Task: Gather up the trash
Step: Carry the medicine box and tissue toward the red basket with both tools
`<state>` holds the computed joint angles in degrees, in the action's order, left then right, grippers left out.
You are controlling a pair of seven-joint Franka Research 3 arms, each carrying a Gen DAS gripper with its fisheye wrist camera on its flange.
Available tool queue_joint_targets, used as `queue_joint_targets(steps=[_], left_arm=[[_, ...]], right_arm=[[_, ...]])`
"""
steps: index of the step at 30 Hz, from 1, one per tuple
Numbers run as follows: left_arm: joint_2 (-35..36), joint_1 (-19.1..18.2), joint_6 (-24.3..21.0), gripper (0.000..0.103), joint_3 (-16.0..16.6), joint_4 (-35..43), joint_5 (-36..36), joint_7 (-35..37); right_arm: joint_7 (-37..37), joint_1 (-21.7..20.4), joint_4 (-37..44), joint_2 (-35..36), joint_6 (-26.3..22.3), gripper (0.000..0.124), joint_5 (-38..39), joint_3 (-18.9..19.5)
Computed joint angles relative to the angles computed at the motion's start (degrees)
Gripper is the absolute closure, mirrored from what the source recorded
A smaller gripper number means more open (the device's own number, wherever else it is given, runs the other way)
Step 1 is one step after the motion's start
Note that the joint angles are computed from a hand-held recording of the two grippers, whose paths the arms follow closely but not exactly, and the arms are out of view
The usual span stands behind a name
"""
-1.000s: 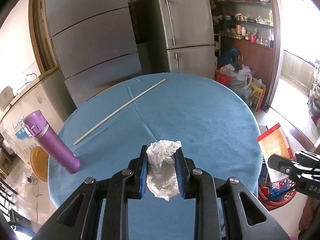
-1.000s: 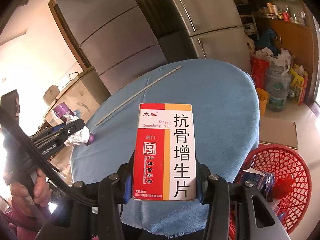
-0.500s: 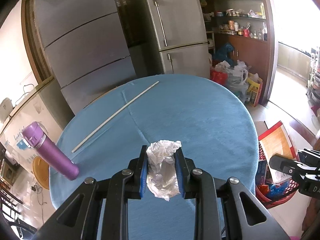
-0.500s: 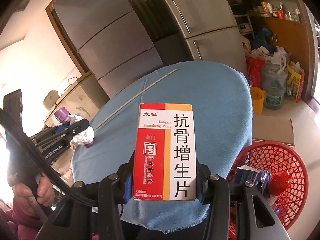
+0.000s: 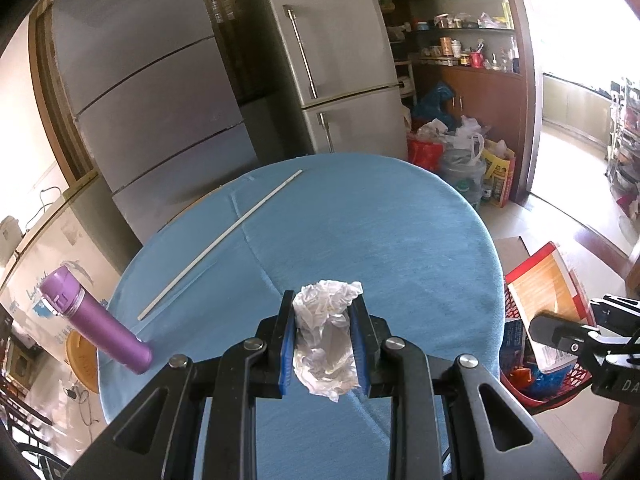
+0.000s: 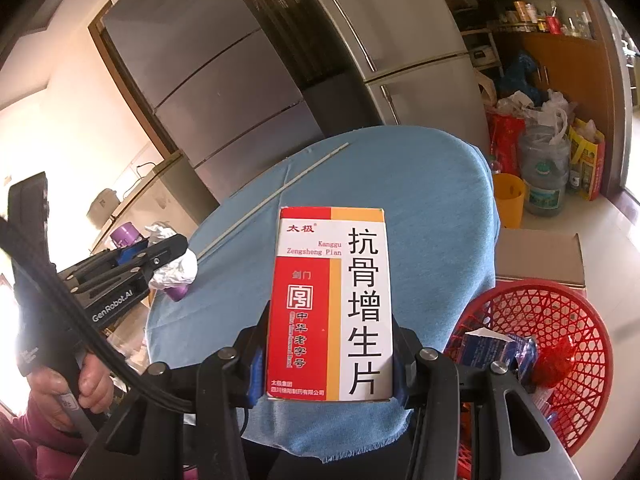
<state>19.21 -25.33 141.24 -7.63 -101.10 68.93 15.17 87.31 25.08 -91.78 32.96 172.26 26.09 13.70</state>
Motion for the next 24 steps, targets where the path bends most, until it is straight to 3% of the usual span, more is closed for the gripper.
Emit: queue_joint_targets(steps=[24], left_arm=[[2.73,-0.73,0.51,0.076,0.79,2.12,-2.24,2.39]], right_arm=[[1.3,0.39,1.92,1.48,-2.55,0.074,-0.19,-1.11]])
